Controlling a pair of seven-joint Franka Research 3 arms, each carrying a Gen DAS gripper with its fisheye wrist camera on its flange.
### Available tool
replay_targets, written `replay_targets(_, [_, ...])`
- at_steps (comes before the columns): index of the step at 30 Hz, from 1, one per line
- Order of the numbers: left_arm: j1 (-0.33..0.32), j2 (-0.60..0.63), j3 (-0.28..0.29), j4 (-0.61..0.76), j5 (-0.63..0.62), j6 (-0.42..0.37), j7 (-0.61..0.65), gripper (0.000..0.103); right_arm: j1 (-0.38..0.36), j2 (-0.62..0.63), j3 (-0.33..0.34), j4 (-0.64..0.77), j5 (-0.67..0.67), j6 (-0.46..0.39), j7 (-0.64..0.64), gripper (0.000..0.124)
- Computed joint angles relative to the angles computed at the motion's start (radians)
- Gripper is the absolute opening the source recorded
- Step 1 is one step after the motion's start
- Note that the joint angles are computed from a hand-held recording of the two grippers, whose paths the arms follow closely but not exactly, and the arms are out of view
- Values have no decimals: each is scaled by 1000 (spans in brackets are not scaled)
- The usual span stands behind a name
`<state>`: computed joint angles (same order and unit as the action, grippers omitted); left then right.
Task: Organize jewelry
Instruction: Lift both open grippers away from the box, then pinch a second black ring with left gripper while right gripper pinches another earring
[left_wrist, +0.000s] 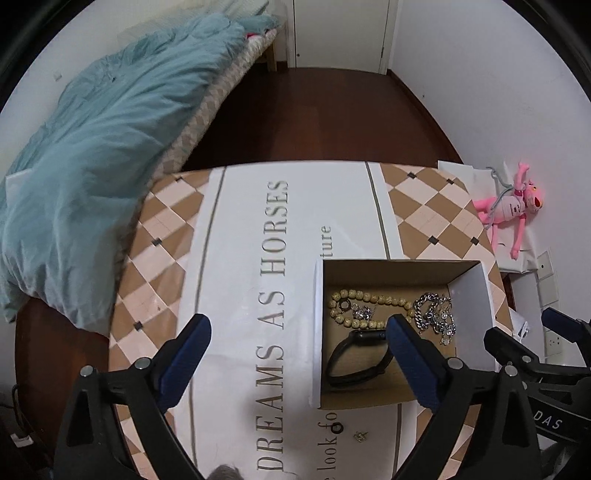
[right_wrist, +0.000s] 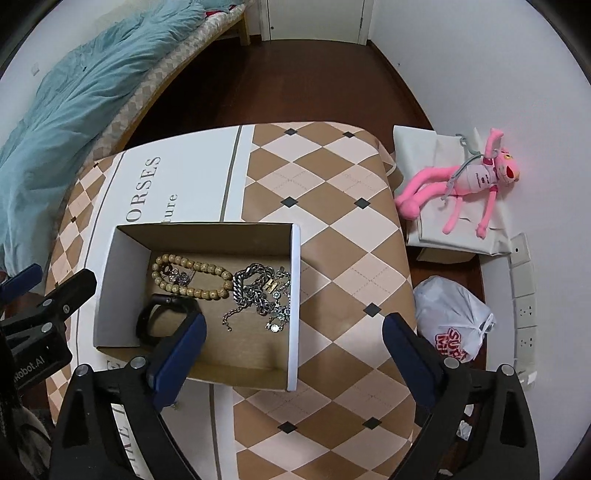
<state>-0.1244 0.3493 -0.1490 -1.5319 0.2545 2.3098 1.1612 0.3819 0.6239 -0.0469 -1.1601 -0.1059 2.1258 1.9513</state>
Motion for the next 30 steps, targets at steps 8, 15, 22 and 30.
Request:
replay_targets(8, [2,-85,9,-84,37,53,-31,97,10,-126,6,-174,-13,118,46,97])
replay_targets(15, [3,-194,29,-269,165,90,-154,97,16,-240,39,-374,-4,249,56,97])
replay_targets(22, [48,-249,26,-476,144,123,-163,97,22,-249,98,-557,105,391,8,94])
replay_targets(30, [66,-258,27,-568,156,134,-190,97,99,-187,82,-577,82,490,-3,75])
